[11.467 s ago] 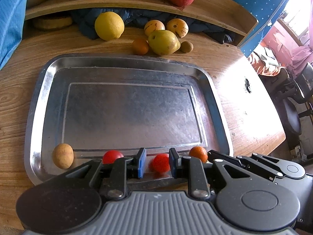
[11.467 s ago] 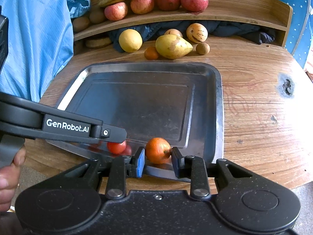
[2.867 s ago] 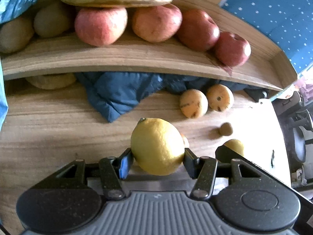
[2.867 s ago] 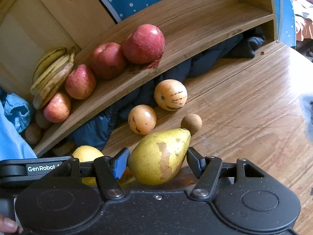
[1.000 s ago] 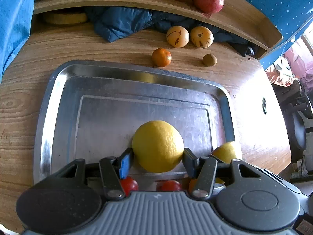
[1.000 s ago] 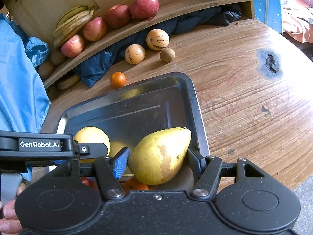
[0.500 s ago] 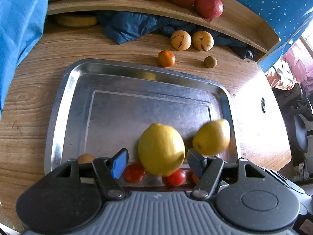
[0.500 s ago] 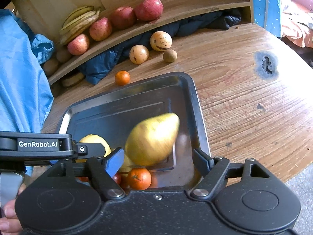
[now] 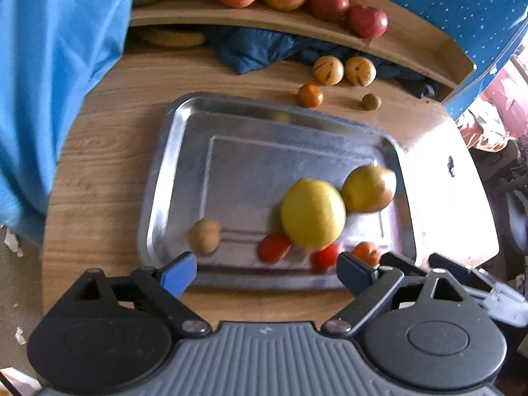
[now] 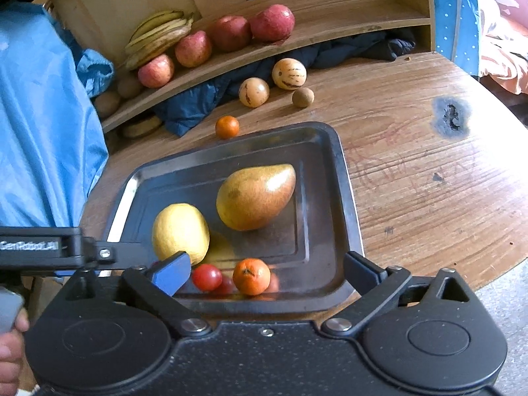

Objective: Organize fruits
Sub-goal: 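Lift both open tools away from the tray toward the shelf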

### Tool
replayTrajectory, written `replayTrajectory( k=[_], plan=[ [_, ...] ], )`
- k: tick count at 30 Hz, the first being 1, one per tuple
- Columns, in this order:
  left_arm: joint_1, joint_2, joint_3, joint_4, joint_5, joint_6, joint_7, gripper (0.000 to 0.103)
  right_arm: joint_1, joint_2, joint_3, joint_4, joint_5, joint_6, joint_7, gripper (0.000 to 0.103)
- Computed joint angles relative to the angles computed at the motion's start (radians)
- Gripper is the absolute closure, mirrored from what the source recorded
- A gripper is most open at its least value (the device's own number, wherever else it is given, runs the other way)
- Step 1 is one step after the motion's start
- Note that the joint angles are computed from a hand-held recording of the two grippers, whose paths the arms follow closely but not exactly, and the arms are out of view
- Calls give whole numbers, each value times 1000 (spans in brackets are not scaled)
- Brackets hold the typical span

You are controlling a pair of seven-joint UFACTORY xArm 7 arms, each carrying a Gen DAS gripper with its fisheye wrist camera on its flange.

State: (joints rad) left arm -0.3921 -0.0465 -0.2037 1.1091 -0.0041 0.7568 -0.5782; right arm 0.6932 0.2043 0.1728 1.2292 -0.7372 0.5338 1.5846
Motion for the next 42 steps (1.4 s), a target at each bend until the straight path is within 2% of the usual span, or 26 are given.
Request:
replayTrajectory(
  k=[5, 12, 18, 30, 42],
  plan=[
    [5, -41, 0, -31, 5, 44, -16, 4, -1, -12, 11, -7, 21, 12, -34, 2],
    [12, -37, -10, -16, 82, 126, -92, 1, -5, -11, 28, 6, 78, 48, -135, 1],
    [14, -15, -9, 18, 139, 197, -145, 1, 3, 7, 33, 46, 128, 143, -232, 1],
    [5, 69, 6, 125, 190, 227, -140, 1, -14, 4, 16, 51, 122, 151, -234, 1],
    [-16, 221, 38, 305, 210, 250, -87, 1, -41, 46, -14, 102, 132, 139, -266, 1]
  ],
)
